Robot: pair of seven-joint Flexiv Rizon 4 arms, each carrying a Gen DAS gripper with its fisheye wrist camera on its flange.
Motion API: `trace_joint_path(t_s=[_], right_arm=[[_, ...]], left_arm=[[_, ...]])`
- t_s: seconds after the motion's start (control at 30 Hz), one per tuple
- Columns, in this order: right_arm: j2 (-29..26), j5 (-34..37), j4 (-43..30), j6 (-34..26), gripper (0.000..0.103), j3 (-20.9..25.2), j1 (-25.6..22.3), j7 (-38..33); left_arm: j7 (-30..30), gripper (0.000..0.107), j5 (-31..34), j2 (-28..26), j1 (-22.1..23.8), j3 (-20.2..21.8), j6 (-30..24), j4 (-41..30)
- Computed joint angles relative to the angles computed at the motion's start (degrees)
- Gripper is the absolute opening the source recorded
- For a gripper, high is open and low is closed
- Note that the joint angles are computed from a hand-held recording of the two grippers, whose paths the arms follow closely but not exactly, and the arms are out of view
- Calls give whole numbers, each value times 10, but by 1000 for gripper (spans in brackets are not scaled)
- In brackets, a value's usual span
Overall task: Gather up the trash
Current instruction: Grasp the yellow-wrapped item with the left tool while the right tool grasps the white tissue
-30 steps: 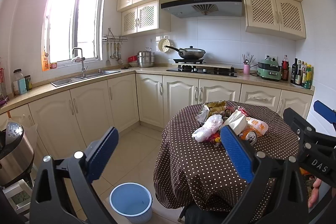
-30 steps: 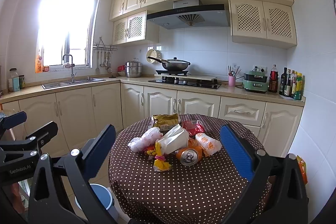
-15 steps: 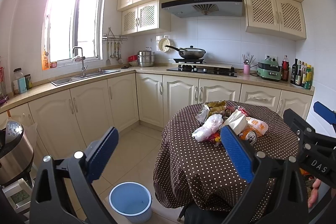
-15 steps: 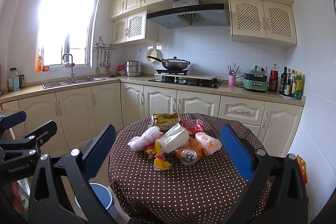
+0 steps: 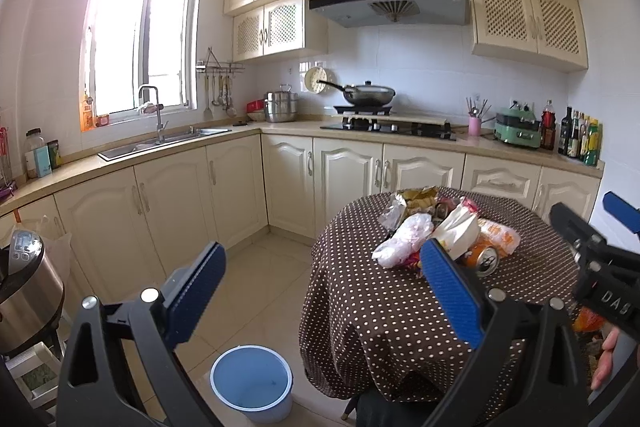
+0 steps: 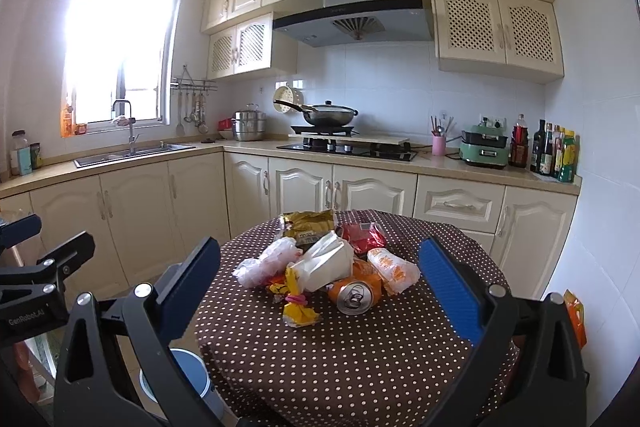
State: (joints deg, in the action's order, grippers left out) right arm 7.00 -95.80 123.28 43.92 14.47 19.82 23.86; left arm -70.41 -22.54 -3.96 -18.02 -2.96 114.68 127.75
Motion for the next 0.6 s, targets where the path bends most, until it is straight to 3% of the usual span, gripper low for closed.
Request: trace_joint_path(t_s=[0.13,0.23,0.37,0.6], right_arm=[[-11,7,-1,26,96,-15,-12,3],[-19,8,-2,45,96,-25,-22,8],[-26,5,-1,66,96,-36,-37,15],[-35,3,5,101,96,-53,-66,27]], left_arm=[[97,96,-114,-39,-55,18,0,-30],[132,96,-151,-64,-80,29,-9,-56],[202,96,-230,-104,-150,74,-26,-103],[229,96,-268,-175,-234,155,-95,-186]])
